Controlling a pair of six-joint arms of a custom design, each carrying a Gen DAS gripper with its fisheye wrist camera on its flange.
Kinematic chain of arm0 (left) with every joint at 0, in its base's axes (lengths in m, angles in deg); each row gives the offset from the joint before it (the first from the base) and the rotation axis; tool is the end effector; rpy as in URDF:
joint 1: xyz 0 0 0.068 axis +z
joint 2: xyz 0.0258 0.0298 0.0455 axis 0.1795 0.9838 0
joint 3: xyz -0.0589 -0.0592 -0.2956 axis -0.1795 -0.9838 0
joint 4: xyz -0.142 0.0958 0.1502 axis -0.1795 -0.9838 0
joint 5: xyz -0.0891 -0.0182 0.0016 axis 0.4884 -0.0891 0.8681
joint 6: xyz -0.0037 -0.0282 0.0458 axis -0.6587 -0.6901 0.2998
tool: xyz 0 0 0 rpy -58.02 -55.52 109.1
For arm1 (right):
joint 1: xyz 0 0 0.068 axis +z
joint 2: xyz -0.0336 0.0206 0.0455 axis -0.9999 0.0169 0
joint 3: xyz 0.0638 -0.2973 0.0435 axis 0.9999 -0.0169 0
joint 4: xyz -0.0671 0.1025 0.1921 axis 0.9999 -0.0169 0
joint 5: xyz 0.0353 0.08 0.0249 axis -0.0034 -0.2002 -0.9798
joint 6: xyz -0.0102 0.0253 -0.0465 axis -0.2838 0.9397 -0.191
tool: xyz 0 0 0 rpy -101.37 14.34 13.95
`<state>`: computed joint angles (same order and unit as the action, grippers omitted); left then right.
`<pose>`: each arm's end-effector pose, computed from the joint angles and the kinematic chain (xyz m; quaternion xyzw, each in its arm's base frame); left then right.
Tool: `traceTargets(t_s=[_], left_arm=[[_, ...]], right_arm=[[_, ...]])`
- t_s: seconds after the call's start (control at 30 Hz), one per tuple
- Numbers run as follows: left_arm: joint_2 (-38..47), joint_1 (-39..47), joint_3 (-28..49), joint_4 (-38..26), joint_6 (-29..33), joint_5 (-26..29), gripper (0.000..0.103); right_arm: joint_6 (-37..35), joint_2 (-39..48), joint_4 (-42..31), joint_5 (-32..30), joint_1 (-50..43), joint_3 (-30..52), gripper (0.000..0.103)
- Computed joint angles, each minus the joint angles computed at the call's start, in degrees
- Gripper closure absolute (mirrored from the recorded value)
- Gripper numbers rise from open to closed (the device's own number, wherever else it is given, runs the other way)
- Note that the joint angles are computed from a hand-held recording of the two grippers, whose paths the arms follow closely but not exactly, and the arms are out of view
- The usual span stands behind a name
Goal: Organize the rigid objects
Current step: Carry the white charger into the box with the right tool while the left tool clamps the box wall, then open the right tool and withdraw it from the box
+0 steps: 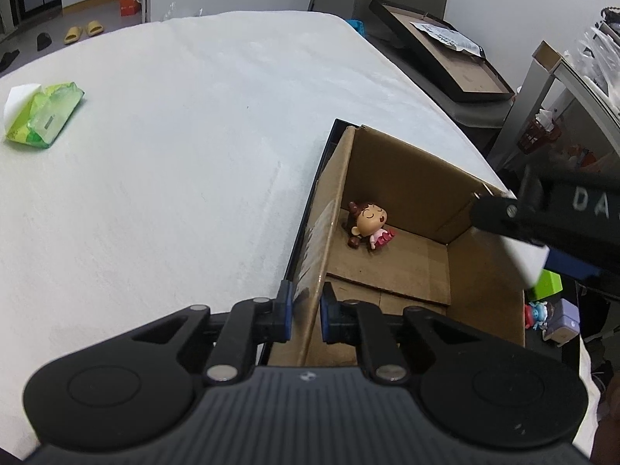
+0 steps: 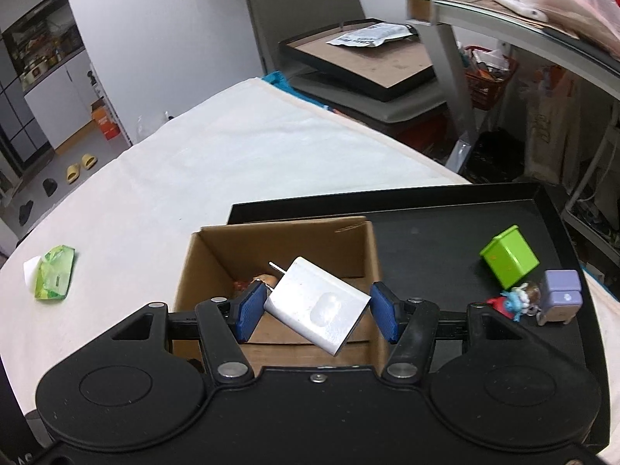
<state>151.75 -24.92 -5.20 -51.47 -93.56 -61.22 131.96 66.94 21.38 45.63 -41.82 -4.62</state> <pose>0.1521 -0.1012 0.2267 -0.0498 0.9581 -0.1087 0.2604 0.1538 0.1414 0.2749 0.1075 0.9363 0.0304 0.3331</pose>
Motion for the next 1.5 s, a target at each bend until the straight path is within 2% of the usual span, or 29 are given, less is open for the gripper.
traceTargets(t_s=[0.23, 0.37, 0.5, 0.6, 0.8, 1.13, 1.37, 1.5], left_arm=[[0.0, 1.6, -0.3, 0.7, 0.6, 2.0, 0.09], [-0.1, 2.5, -0.4, 0.8, 1.2, 2.8, 0.089], [0.0, 3.0, -0.2, 0.7, 1.1, 3.1, 0.089], [0.2, 3.0, 0.0, 0.5, 1.1, 3.1, 0.089], [0.2, 2.9, 0.6, -0.2, 0.9, 3.0, 0.089], [0.8, -0.9, 2.4, -2.1, -0.4, -2.0, 0.087], [3.1, -2.6, 4.2, -4.1, -2.3, -4.1, 0.086], [4.3, -4.6, 5.3, -4.9, -3.5, -5.6, 0.083]], right_arm=[[-0.5, 3.3, 1.5, -1.6, 0.1, 3.1, 0.045], [-1.6, 4.3, 4.6, -5.0, -0.8, 3.5, 0.043], [-1.4, 3.9, 4.0, -4.0, -0.8, 3.9, 0.037], [-1.2, 2.9, 3.1, -4.0, -1.4, 3.4, 0.037], [-0.5, -0.6, 0.9, -3.5, -2.4, 1.4, 0.036], [-1.1, -9.0, -2.4, -3.6, -6.4, -3.8, 0.032], [-4.8, -16.4, -3.4, -5.5, -12.8, -8.5, 0.029], [-9.0, -20.3, -3.2, -8.9, -19.4, -11.1, 0.029]])
